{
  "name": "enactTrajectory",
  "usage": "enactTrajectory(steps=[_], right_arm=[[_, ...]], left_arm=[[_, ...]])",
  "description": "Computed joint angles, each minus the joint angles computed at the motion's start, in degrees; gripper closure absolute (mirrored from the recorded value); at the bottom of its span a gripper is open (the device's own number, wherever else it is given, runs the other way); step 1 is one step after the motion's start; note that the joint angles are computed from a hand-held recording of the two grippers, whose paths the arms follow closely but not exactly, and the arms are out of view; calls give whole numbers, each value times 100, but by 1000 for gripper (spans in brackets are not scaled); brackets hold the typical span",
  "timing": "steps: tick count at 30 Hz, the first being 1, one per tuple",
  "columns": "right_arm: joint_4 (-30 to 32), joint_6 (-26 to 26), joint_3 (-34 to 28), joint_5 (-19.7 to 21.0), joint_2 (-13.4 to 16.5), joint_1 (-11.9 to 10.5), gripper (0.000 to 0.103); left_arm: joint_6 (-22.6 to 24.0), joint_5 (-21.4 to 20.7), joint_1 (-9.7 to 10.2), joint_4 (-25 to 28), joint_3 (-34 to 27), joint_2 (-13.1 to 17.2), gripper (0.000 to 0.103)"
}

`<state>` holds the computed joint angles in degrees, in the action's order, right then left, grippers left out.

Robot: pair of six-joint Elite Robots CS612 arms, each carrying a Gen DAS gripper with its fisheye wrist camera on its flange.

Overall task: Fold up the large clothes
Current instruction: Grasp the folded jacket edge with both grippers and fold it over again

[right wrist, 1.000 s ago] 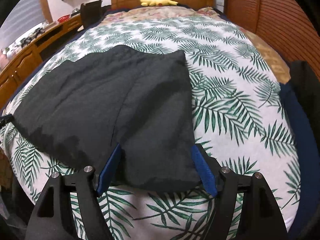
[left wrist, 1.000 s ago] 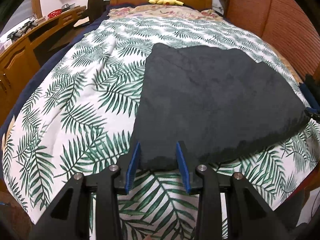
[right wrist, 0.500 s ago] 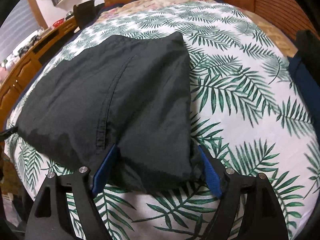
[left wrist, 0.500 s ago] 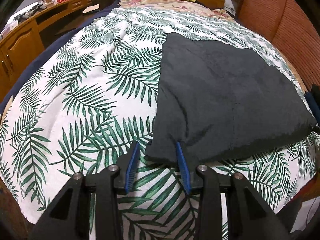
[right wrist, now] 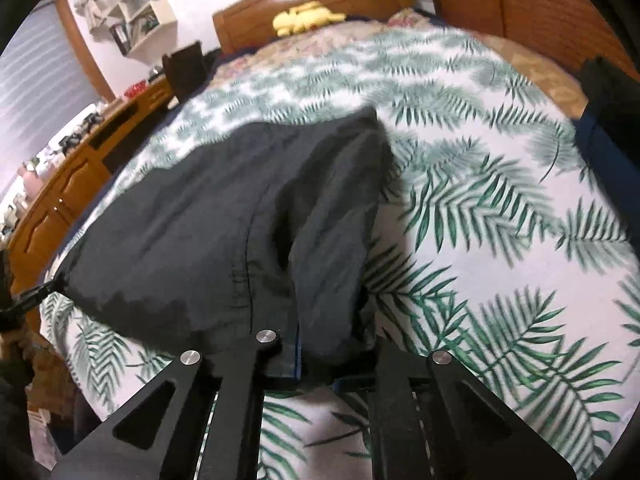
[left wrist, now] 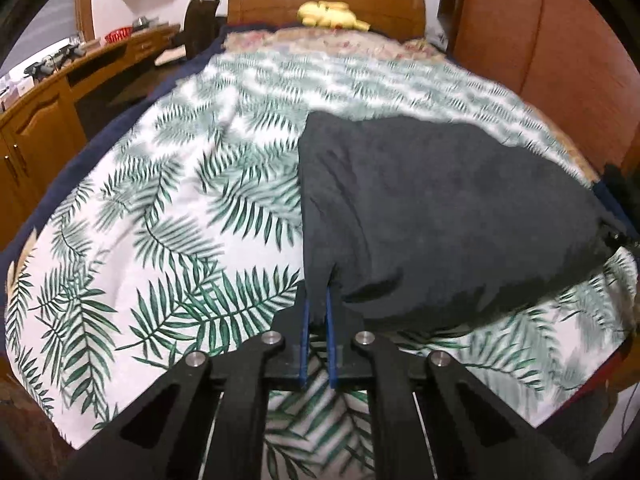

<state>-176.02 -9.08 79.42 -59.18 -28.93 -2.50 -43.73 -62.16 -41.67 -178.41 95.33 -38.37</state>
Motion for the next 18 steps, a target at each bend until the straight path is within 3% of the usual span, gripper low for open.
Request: enactTrajectory(steps=[12, 18], right_arm=[[-770, -553, 1247, 3, -684, -165, 98], [-761, -642, 1452, -187, -727, -204, 95]], left_arm=[[-68, 428, -487, -757, 743, -396, 98], [-214, 635, -642, -736, 839, -440, 98]])
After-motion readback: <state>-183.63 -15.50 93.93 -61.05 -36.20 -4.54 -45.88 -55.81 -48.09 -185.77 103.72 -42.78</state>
